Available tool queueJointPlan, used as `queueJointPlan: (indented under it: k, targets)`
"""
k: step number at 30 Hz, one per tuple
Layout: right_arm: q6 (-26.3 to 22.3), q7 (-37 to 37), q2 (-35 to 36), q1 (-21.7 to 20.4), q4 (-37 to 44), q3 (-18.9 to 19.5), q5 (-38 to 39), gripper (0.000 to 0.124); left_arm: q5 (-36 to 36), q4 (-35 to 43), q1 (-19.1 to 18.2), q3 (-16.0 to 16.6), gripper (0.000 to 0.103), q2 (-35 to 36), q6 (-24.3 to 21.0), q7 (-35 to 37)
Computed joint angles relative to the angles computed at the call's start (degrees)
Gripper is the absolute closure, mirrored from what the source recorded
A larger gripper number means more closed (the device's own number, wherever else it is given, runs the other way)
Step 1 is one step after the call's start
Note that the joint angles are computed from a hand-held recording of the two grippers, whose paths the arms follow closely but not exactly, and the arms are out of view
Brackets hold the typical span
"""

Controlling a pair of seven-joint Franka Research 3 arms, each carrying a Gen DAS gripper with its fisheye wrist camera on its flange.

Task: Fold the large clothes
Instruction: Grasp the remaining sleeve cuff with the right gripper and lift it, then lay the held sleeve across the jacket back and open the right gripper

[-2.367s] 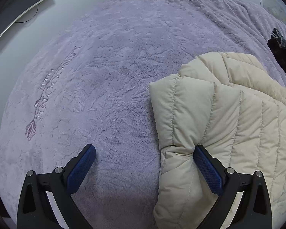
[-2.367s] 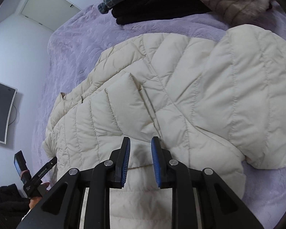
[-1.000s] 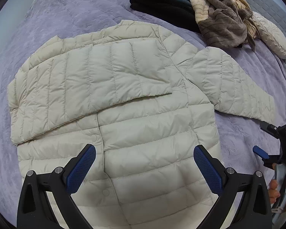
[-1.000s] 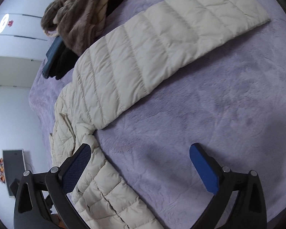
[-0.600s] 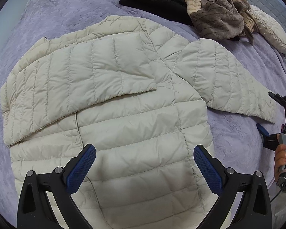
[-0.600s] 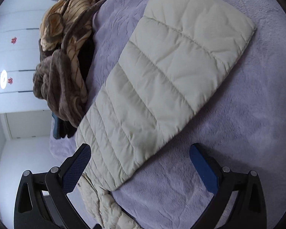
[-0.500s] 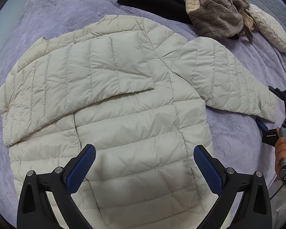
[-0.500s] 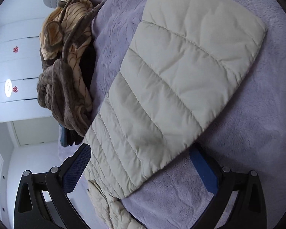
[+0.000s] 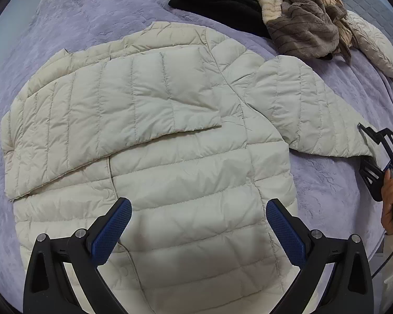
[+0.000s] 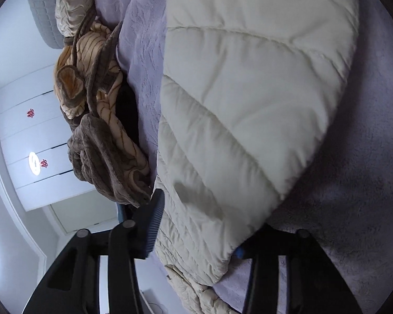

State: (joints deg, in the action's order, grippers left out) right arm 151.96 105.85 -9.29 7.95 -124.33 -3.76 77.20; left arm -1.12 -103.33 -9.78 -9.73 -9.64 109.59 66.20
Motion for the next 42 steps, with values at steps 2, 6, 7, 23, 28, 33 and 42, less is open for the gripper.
queueJointPlan:
  k: [2,6,7,23,28,33,42]
  targets:
    - [0.45,0.50,-0.09,0.04,0.32,0.26,-1.11,0.111,0.06,-0.60,0.30,0.29,0.000,-0.72,0.17,-0.20]
    - [1.74,1.52,-0.05,0.24,2.09,0.90,-6.15,0.115,0.69,-2.05,1.07,0.89,0.000,-2.27,0.73,-0.77]
    - [1.76,2.31,0.12,0.21,2.93,1.10,-8.70,0.115,0.96,-2.36,1.34,1.08,0.000,-2.62,0.87,-1.00]
    - [-7.63,1.47,12.55,5.57,32.69,7.66,-55.68,0.115,3.01,-8.60,7.06,5.39,0.000,-8.42,5.40,-3.67]
    - [-14.68,-6.99,21.10,11.59,45.46,10.20,-65.69,0.115,3.71,-10.89,9.27,6.80,0.000,-10.15,7.84,-4.22]
    - [-23.45,-13.61,29.11,17.94,54.35,11.31,-70.59,0.115,3.74,-13.44,11.54,8.42,0.000,-11.71,10.27,-4.91]
    - [-32.61,-12.79,33.18,23.70,55.47,9.41,-74.60,0.107,0.99,-16.80,12.49,9.81,0.000,-11.74,15.13,-3.07]
